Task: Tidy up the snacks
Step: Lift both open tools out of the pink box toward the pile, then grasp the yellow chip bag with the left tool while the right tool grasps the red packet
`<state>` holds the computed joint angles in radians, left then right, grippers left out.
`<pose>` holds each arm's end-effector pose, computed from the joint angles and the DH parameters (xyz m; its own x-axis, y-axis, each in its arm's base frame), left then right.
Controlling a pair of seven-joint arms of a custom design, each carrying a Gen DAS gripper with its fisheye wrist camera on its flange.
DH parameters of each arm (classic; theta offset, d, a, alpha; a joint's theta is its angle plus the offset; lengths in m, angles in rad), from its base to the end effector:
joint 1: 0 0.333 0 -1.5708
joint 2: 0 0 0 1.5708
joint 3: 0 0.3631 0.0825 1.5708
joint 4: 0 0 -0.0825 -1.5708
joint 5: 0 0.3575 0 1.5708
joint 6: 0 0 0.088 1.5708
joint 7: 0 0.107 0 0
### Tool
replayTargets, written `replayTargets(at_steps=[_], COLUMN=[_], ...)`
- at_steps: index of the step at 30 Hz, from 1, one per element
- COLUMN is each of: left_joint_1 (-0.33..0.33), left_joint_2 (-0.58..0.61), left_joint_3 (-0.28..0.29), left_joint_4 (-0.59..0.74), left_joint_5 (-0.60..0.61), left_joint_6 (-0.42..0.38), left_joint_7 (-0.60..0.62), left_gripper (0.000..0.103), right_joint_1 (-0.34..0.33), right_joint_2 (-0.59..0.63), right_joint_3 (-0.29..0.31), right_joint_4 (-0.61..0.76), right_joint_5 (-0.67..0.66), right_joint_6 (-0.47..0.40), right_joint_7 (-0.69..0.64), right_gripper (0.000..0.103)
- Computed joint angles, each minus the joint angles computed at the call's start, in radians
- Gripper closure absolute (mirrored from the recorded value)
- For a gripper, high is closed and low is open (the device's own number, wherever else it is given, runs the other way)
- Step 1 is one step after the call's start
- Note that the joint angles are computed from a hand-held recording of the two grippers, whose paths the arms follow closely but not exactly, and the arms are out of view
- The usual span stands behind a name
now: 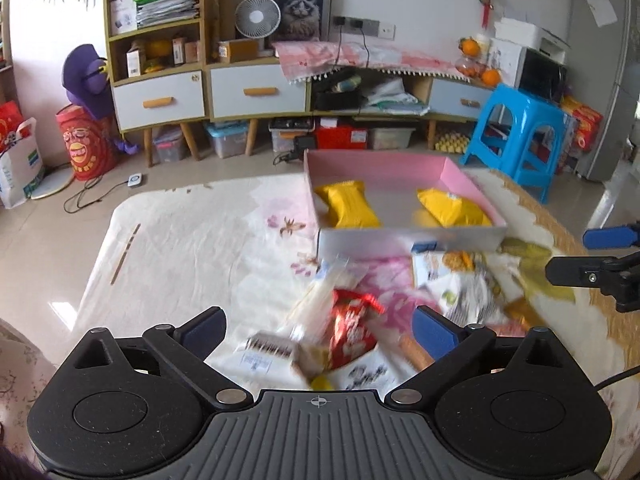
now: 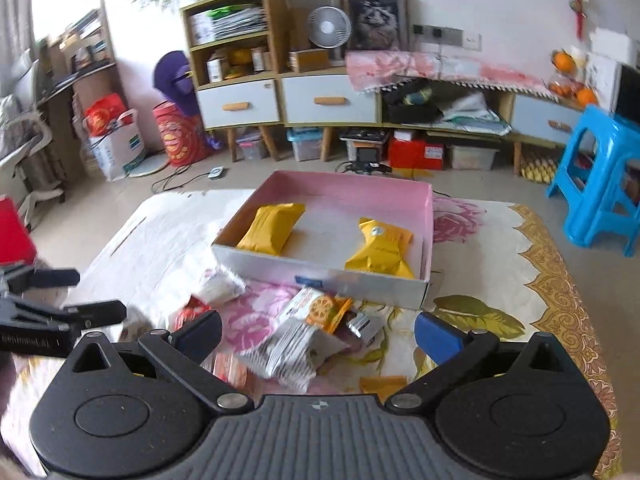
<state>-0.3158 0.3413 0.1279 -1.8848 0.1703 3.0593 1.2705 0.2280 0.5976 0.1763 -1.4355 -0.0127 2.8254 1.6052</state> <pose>0.6537 -0.1497 0.4884 -0.0972 -0.9942 0.0450 -0.6692 0.0318 -0.7424 0.7187 0.2658 0.4935 0.3461 -0.9315 -0.1119 -0.6825 -0.1682 -0.7112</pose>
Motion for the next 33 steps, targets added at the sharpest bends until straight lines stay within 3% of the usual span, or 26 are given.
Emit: replayTargets(at_steps=[3,6,8,10,15,18,20,26,33], left_joint_1=[0.052,0.191,0.299,0.371,0.499,0.502,0.467,0.358,0.342], left_joint_2=[-0.01,-0.024,-0.032,-0.036,-0.026,-0.014,-0.003,0.019,0.028], left_joint_3=[-0.049,-0.205,-0.331,-0.414,-0.557,-0.558,-0.517,-0.383,-0.365], left_joint_4=[-0.041,-0.078,-0.103,-0.124,-0.136,-0.122,-0.107,-0.073,-0.045], left_joint_5=[-0.017,-0.117,-0.204,-0.268,-0.404,-0.443,-0.439,-0.45,-0.539], left_joint_6=[0.026,0.026,0.028,0.031,-0.015,-0.062,-0.091,-0.15,-0.206], left_joint_7=[0.07,0.232,0.361,0.46,0.665,0.734,0.746,0.74,0.827], left_gripper=[0.003,0.003,0.003,0.003,0.003,0.003,0.003,0.003,0.005], right_joint_1=[-0.006,-0.025,-0.066,-0.132,-0.211,-0.219,-0.209,-0.133,-0.059], right_joint_2=[-0.02,-0.037,-0.04,-0.037,-0.036,-0.034,-0.03,0.01,0.048], right_joint_3=[0.014,0.05,0.111,0.206,0.334,0.357,0.356,0.278,0.197], right_joint_4=[-0.071,-0.145,-0.186,-0.224,-0.29,-0.293,-0.282,-0.18,-0.081], right_joint_5=[-0.02,-0.038,-0.042,-0.036,-0.012,0.01,0.036,0.081,0.137], right_joint_6=[0.059,0.131,0.164,0.175,0.17,0.157,0.15,0.046,-0.111], right_joint_7=[-0.047,-0.111,-0.189,-0.302,-0.522,-0.603,-0.625,-0.641,-0.685], right_gripper=[0.008,0.008,0.008,0.008,0.008,0.008,0.008,0.008,0.008])
